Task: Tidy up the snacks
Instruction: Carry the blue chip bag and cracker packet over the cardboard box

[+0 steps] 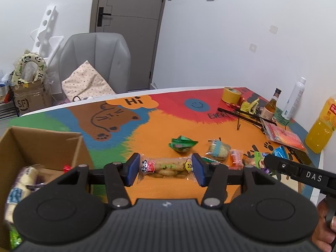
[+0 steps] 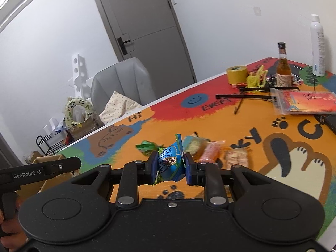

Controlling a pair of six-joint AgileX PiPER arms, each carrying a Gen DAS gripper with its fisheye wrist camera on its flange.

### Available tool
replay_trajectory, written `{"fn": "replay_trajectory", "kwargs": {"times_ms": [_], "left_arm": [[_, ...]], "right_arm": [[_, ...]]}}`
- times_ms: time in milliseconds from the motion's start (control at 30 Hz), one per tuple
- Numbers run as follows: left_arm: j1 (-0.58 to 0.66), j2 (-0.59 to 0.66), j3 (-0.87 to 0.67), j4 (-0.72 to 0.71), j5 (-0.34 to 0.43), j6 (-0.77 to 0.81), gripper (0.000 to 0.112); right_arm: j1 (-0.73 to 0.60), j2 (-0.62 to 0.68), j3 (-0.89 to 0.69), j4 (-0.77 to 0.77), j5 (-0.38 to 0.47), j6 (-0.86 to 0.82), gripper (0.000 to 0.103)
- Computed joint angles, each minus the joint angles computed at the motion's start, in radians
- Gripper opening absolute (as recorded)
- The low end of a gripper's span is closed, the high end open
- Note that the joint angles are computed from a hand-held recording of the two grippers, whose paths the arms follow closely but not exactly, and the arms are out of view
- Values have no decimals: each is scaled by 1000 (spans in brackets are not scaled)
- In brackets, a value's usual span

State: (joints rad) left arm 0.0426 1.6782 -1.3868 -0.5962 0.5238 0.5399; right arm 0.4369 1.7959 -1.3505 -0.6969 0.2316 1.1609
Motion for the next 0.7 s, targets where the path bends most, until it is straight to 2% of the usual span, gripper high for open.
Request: {"fn": "replay_trajectory", "kwargs": {"times_ms": [400, 700], "left_arm": [[122, -51, 36, -109, 30, 119, 52], [216, -65, 42, -131, 49, 146, 52]], "right_arm": [[86, 53, -108, 11, 59, -36, 24], [137, 115, -227, 125, 92, -180, 24]]}}
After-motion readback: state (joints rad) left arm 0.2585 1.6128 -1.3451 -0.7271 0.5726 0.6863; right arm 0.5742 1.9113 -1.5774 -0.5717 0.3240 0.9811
